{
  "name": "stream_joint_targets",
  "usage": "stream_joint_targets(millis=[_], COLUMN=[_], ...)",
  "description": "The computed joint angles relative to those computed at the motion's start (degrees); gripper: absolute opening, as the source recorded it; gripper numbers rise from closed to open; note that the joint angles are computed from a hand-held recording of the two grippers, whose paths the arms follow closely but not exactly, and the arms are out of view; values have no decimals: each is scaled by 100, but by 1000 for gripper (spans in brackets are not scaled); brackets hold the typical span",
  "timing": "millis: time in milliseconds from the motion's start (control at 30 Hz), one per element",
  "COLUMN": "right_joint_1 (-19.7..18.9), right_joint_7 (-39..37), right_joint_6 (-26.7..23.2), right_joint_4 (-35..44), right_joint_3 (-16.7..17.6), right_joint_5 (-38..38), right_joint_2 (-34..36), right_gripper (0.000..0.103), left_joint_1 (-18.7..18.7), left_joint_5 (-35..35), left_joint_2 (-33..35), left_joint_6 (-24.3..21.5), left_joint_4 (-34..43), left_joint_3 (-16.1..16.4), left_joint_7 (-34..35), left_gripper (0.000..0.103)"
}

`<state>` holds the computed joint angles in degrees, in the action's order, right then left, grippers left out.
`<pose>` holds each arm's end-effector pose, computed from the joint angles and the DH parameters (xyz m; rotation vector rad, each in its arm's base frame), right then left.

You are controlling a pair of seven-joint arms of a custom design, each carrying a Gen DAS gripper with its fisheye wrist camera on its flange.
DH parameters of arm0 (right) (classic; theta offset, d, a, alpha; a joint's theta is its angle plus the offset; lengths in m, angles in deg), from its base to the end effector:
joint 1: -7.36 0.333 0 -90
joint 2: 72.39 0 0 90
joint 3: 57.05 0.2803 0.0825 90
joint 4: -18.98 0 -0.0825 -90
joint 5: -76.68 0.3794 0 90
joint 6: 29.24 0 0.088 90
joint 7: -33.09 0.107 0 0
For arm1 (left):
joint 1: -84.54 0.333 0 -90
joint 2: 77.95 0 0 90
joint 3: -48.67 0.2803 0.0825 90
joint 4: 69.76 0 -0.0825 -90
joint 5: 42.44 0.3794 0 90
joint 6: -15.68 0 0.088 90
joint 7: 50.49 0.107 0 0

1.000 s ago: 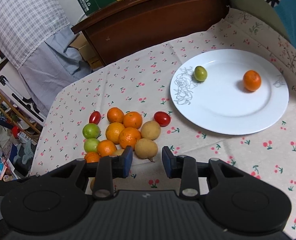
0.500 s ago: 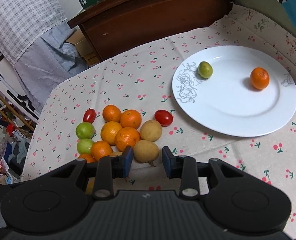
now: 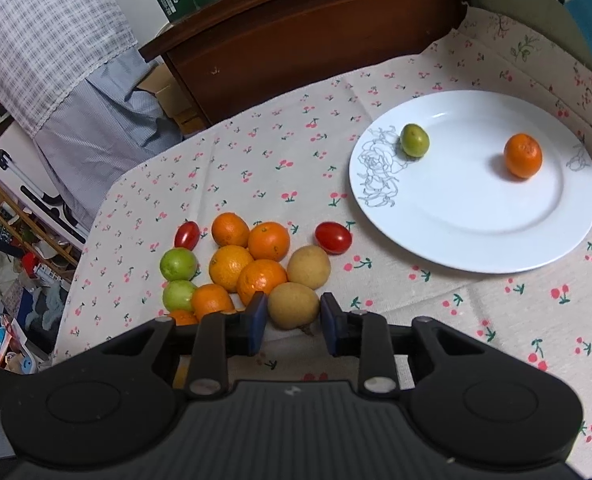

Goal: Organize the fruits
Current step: 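Grasp a tan round fruit with the left tool while the right tool grasps another, then place the tan fruit on the plate with the left tool while the right places its own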

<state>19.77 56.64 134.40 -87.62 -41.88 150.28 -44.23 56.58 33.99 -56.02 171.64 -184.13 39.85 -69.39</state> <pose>0.5901 0.2381 0.2571 -1.9342 1.2886 -0.0200 0.4623 -0.3874 0.2589 -1.9340 1.7187 -0.7834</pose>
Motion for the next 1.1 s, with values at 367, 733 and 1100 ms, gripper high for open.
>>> stream_joint_targets(millis=[367, 733, 1100], right_joint_1=[-30, 24, -35], right_joint_7=[-477, -1071, -771], right_joint_6=[-161, -405, -541], right_joint_4=[-283, -450, -362], right_joint_3=[-50, -270, -516], right_joint_5=[417, 1100, 1038], right_joint_2=[-351, -821, -974], right_gripper=[29, 29, 29], left_joint_1=[-19, 101, 226], left_joint_5=[118, 427, 312], left_joint_2=[-169, -358, -195], left_joint_6=[-213, -345, -44], left_joint_4=[-63, -6, 371], left_joint_3=[-44, -70, -20], left_joint_7=[-188, -429, -212], left_gripper=[25, 25, 25])
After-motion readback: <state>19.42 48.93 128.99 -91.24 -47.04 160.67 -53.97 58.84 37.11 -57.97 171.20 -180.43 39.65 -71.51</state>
